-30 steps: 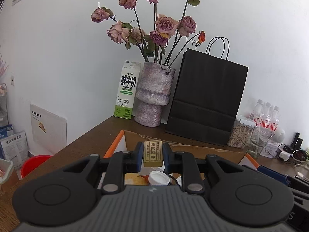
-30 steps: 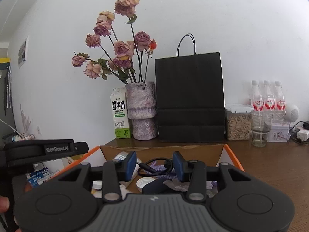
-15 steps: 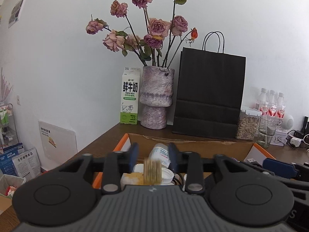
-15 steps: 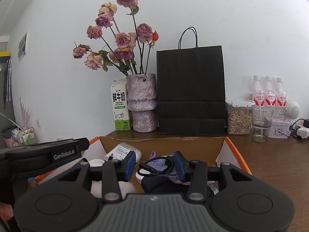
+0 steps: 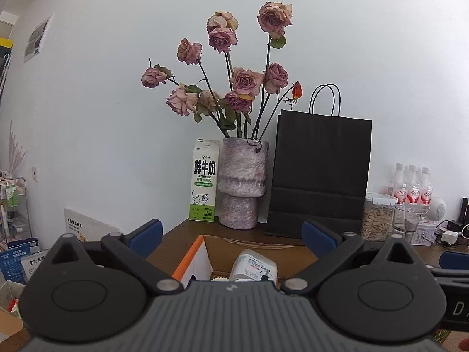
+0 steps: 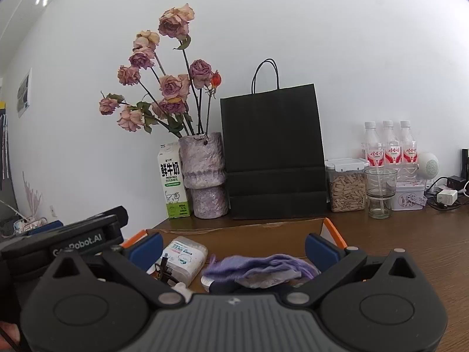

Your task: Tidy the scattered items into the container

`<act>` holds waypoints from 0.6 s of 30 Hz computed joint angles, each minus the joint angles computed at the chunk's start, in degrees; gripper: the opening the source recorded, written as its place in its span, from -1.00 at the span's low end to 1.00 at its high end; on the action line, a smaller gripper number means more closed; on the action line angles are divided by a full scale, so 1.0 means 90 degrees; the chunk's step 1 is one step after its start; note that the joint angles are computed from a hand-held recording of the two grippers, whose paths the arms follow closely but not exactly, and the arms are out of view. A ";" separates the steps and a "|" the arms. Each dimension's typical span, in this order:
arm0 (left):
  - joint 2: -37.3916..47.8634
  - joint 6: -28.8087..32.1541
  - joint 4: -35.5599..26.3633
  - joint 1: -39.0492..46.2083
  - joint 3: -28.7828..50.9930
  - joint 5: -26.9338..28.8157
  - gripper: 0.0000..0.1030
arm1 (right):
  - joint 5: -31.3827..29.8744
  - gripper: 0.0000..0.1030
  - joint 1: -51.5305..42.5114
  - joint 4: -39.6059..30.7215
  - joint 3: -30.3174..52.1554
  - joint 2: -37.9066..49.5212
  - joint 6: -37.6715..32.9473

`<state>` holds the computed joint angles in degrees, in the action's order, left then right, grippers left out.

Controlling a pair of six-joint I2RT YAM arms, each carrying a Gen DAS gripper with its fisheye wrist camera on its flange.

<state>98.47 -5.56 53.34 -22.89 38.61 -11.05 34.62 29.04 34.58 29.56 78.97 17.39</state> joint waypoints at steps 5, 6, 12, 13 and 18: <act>-0.0084 -0.0157 -0.0348 0.0116 0.0062 0.0378 1.00 | 0.0146 1.00 0.0098 -0.0166 0.0028 -0.0093 -0.0055; -0.0088 -0.0183 -0.0365 0.0141 0.0060 0.0452 1.00 | 0.0230 1.00 0.0145 -0.0176 0.0035 -0.0099 -0.0086; -0.0127 -0.0228 -0.0415 0.0159 0.0010 0.0525 1.00 | 0.0506 1.00 0.0345 -0.0158 0.0012 -0.0175 -0.0267; -0.0140 -0.0248 -0.0459 0.0151 0.0013 0.0489 1.00 | 0.0513 1.00 0.0367 -0.0172 0.0006 -0.0193 -0.0280; -0.0178 -0.0315 -0.0493 0.0187 -0.0027 0.0565 1.00 | 0.0644 0.99 0.0497 -0.0163 -0.0031 -0.0235 -0.0362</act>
